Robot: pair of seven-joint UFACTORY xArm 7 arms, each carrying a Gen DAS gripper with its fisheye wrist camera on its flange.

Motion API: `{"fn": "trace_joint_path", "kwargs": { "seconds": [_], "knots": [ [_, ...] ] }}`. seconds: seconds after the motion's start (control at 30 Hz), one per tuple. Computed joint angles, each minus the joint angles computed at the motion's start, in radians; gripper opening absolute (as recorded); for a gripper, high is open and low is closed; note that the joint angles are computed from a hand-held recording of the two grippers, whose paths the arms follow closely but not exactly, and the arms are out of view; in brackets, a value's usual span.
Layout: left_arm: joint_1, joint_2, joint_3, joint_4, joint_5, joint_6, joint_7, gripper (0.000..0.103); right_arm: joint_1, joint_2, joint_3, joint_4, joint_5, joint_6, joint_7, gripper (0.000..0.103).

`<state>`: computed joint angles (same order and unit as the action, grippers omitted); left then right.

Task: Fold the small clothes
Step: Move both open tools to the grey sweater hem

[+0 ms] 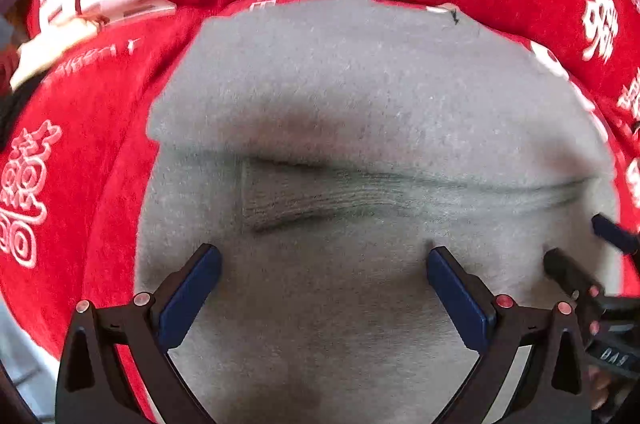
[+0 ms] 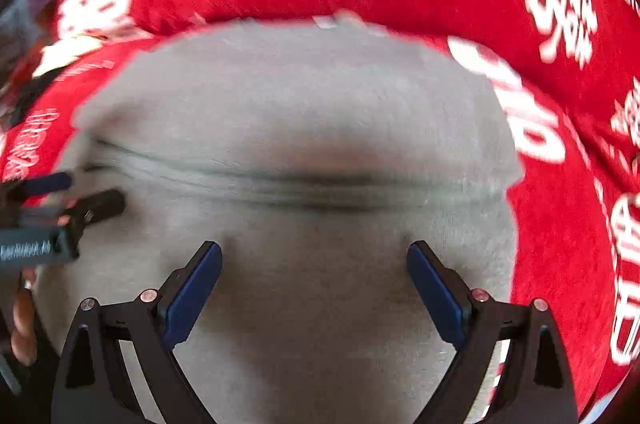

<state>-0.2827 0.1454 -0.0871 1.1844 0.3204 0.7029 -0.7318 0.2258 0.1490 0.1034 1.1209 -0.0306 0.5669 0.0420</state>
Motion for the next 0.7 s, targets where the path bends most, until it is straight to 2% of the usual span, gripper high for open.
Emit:
{"fn": "trace_joint_path", "kwargs": {
  "seconds": [0.03,0.07,0.1,0.13,0.17,0.27,0.5,0.7],
  "knots": [
    [0.022,-0.008,-0.034,-0.014,0.042,-0.004,-0.033,0.103,0.002,-0.012,-0.001,-0.026,-0.011,-0.025,0.002,0.096],
    [0.052,-0.030,-0.071,-0.047,0.043,-0.020,-0.042,0.103,0.009,-0.039,-0.004,-0.081,-0.048,-0.091,0.016,0.098],
    [0.044,-0.060,-0.065,-0.089,0.050,-0.048,-0.068,0.103,0.008,-0.054,-0.005,-0.119,-0.056,-0.124,0.015,0.099],
    [-0.004,-0.070,-0.018,-0.105,0.052,-0.061,-0.076,0.103,0.007,-0.077,-0.005,-0.163,-0.060,-0.169,0.023,0.099],
    [-0.017,-0.096,-0.013,-0.141,0.079,-0.078,-0.108,0.103,0.004,-0.113,-0.003,-0.225,-0.053,-0.223,0.022,0.100],
    [-0.024,-0.155,-0.039,-0.214,0.154,-0.094,-0.212,0.103,0.000,-0.209,0.002,-0.367,-0.031,-0.331,-0.026,0.100],
    [0.007,-0.219,-0.073,-0.300,0.207,-0.143,-0.283,0.103,0.007,-0.414,-0.001,-0.565,0.006,-0.362,-0.090,0.100],
    [0.006,-0.276,-0.092,-0.355,0.124,-0.135,-0.235,0.103,0.024,-0.499,-0.018,-0.625,0.022,-0.301,-0.134,0.100]
  ]
}}
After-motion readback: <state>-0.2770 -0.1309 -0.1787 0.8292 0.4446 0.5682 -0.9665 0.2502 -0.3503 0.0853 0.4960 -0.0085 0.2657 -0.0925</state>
